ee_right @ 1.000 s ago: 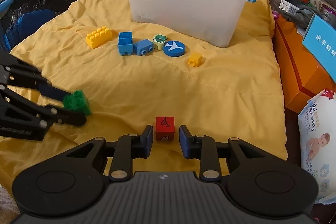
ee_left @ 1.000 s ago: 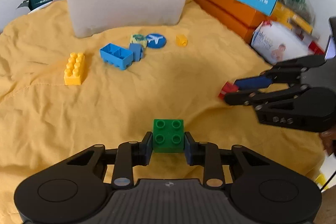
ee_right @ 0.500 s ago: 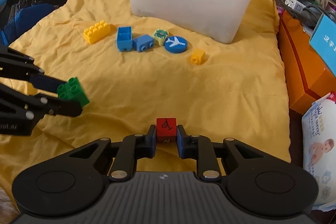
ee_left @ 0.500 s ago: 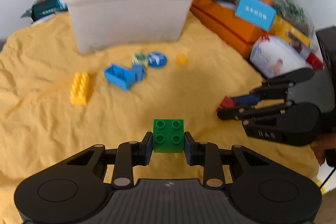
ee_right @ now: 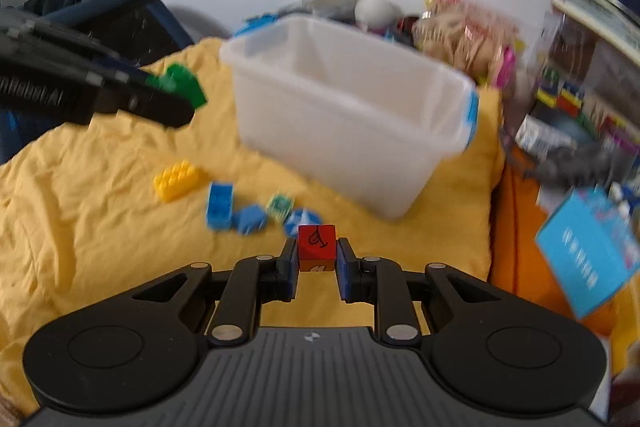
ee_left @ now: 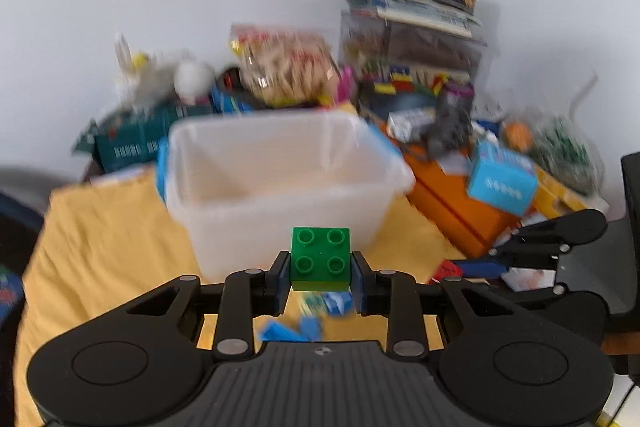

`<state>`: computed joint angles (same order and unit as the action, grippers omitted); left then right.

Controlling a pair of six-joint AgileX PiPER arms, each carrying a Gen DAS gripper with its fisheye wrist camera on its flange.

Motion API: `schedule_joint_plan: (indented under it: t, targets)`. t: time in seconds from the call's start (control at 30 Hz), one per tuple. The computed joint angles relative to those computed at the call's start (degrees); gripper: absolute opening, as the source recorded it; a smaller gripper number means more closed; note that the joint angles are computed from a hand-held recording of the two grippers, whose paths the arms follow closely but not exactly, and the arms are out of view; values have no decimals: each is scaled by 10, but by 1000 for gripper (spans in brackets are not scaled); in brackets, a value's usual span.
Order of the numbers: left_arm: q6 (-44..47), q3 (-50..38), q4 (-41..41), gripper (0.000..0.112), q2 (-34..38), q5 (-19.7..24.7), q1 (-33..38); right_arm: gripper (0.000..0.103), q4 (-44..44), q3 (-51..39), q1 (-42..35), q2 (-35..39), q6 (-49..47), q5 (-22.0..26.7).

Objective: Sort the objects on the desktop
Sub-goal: 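Carry both bricks over the white bin and open both tools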

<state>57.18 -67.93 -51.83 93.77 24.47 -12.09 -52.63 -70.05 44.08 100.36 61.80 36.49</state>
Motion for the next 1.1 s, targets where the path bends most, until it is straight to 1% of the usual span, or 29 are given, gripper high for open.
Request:
schedule_joint_plan:
  t: [0.13, 0.2, 0.27, 0.4, 0.47, 0.53, 0.6, 0.63, 0.67, 0.7, 0.73, 0.8, 0.9, 0.97, 1.0, 1.07, 1.1]
  targets:
    - [-54, -85, 67, 34, 44, -8, -5, 22, 6, -44, -28, 8, -36, -11]
    - [-76, -127, 98, 34, 70, -11, -8, 22, -6, -67, -44, 16, -39, -15]
    - [-122, -175, 147, 34, 99, -7, -13, 22, -17, -97, -59, 28, -42, -18]
    - [-212, -290, 218, 34, 172, 22, -18, 22, -17, -176, -88, 71, -72, -14]
    - [-274, -352, 270, 34, 212, 41, -25, 22, 8, -219, -105, 99, -98, -14]
    - [-330, -415, 330, 34, 256, 66, -33, 22, 30, -276, -113, 137, -123, 6]
    - [-359, -472, 374, 34, 300, 100, -40, 22, 56, -321, -121, 170, -149, 18]
    - [-371, -490, 398, 35, 317, 110, -43, 22, 79, -345, -125, 187, -166, 27]
    - [-391, -493, 428, 42, 324, 109, -48, 23, 93, -360, -128, 199, -174, 31]
    - [-399, -490, 441, 45, 326, 108, -51, 28, 105, -377, -129, 212, -183, 42]
    - [-386, -464, 432, 48, 314, 90, -50, 34, 117, -384, -130, 217, -195, 51]
    - [-350, -419, 402, 49, 291, 60, -47, 39, 119, -387, -128, 223, -200, 55]
    - [-323, -363, 367, 49, 252, 26, -43, 39, 115, -374, -125, 216, -196, 49]
    - [-274, -314, 298, 50, 215, 11, -30, 39, 115, -370, -124, 209, -196, 45]
    - [-229, -273, 243, 52, 189, -5, -21, 39, 106, -358, -122, 200, -186, 38]
    - [-142, -189, 153, 66, 140, -36, -6, 39, 78, -323, -115, 176, -156, 23]
    - [-113, -154, 126, 67, 123, -54, -3, 39, 68, -305, -111, 165, -142, 14]
